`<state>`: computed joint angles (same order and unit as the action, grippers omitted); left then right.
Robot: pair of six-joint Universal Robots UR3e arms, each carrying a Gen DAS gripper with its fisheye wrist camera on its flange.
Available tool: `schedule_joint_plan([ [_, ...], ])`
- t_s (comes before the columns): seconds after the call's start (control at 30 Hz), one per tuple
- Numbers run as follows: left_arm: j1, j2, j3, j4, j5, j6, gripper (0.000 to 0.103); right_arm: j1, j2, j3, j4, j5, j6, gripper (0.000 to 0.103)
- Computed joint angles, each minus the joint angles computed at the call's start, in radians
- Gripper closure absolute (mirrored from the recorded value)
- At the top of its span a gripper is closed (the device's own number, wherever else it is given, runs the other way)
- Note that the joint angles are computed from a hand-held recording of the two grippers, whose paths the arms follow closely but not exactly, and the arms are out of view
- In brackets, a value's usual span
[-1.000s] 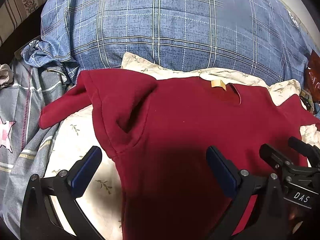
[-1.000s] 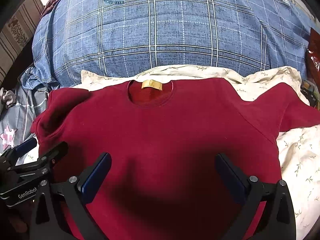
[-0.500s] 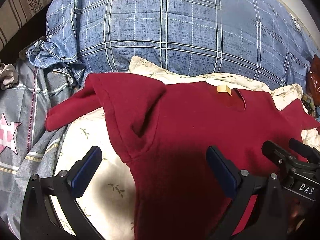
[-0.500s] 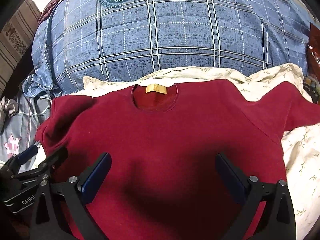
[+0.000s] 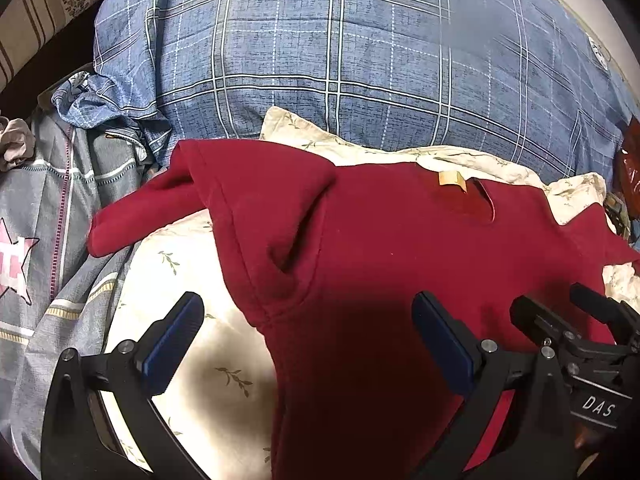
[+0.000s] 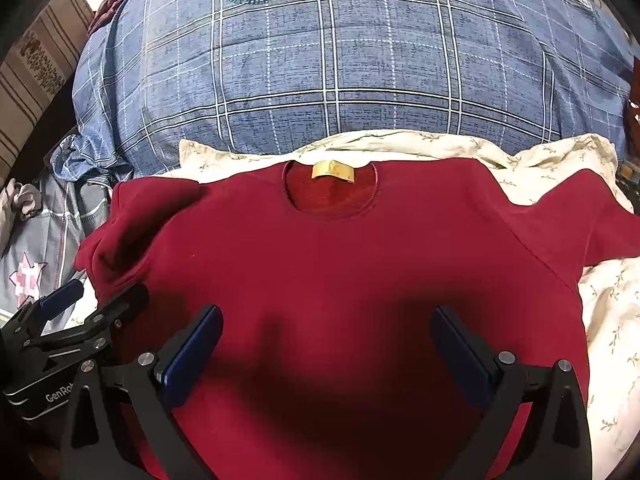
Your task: Fold small clothes
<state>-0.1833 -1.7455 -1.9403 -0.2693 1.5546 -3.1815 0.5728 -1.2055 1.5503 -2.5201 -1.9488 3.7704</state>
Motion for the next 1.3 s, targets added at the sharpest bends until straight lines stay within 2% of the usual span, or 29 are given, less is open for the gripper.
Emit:
schedule_joint_plan([
  [0.5,0.027,0.003,-0.001,-0.004,-0.014,-0.008,0.000,0.008,0.043,-0.029,-0.045,-0.015,-0.005,0.001],
  [0.73,0.028,-0.005,0.007,-0.009,-0.011,-0.009,0.000,-0.015,0.026,-0.002,-0.045,0.018,0.012,0.001],
  [1.3,0.021,-0.021,0.016,-0.011,0.000,-0.006,0.000,-0.020,0.025,0.014,-0.033,0.009,0.036,0.000],
])
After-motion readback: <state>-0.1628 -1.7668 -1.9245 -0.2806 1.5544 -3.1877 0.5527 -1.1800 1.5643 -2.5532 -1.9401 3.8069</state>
